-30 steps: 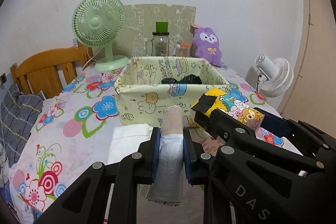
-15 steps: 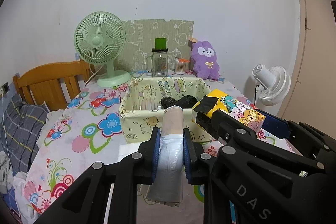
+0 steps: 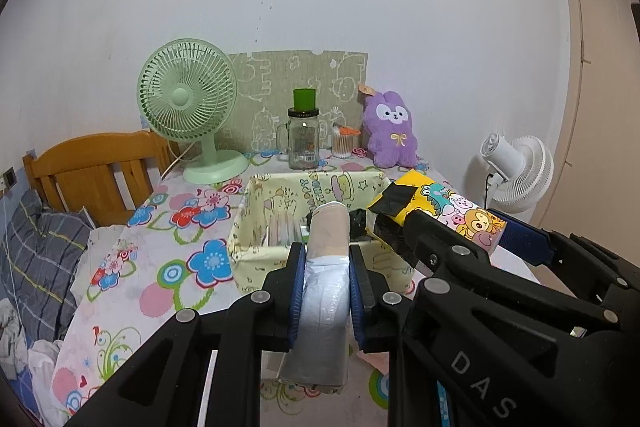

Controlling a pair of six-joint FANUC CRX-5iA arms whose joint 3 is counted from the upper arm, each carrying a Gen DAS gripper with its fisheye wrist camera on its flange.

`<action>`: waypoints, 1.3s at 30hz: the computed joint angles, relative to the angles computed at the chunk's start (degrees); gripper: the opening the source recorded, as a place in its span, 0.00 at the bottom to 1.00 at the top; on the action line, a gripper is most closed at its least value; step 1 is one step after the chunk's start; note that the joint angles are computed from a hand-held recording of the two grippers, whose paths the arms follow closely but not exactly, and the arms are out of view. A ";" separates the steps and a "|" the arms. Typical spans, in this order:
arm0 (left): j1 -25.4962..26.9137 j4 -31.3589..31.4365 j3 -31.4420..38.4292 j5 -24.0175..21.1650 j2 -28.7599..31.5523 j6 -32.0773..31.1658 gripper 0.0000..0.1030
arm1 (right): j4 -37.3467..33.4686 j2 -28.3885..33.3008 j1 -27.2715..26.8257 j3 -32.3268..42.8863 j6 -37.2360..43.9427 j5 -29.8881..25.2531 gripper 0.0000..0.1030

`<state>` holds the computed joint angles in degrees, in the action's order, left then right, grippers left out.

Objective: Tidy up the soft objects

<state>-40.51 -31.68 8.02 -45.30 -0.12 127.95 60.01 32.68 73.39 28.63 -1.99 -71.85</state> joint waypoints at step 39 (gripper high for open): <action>5.95 4.49 6.22 4.83 6.10 -5.87 0.19 | 0.05 8.25 -5.52 14.35 7.94 0.65 0.58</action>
<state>-34.56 -27.19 14.24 -40.47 5.98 122.09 60.06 40.93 67.88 42.98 5.96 -71.21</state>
